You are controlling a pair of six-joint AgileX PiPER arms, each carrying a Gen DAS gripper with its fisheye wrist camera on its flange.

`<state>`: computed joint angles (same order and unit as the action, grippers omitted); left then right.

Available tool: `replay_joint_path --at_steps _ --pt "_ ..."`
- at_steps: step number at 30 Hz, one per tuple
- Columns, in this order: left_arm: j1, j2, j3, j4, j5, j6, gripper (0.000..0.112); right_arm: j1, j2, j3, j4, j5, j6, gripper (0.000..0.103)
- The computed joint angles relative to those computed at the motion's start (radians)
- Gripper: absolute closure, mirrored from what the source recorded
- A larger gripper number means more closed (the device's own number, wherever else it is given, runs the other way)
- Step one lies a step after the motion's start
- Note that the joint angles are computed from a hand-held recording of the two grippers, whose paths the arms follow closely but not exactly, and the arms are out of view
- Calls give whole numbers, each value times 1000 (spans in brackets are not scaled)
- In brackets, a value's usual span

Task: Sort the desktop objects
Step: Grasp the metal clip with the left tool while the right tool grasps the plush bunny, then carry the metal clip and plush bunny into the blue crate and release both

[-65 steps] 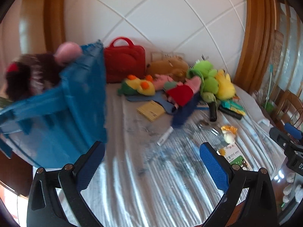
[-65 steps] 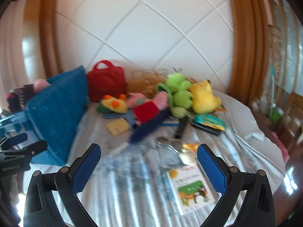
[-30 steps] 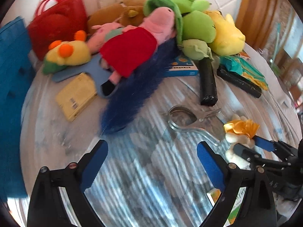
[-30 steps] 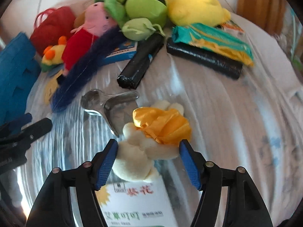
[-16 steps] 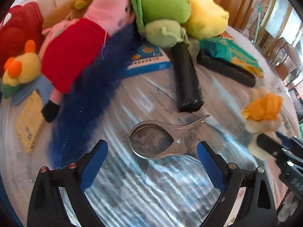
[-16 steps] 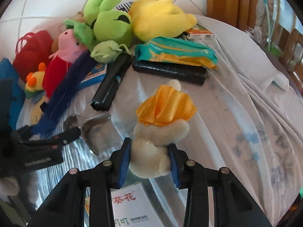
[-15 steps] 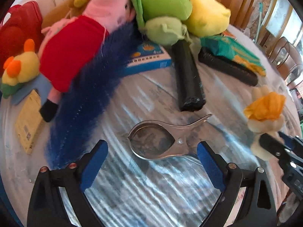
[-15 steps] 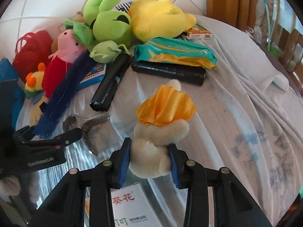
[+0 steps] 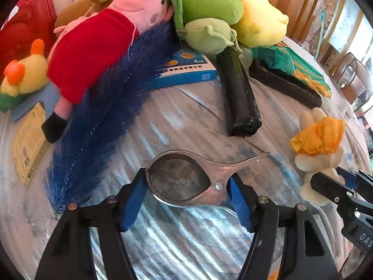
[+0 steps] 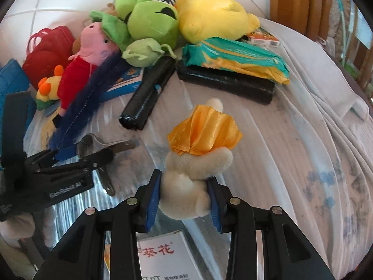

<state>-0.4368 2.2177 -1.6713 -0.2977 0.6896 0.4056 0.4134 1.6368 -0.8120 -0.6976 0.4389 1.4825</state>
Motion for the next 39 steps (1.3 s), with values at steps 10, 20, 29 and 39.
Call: replay_joint_path --at_steps 10,20,29,39 --pt "78 -233 145 -66 -40 55 47 70 -71 -86 -3 102 -62 67" --pt "288 -486 283 -182 -4 226 47 277 -35 -357 -62 286 -76 67" --pt "439 -722 395 -129 -59 106 47 357 26 -616 -17 271 -347 67" --pt "692 -866 311 -177 -13 131 47 426 172 -1017 119 272 -686 67"
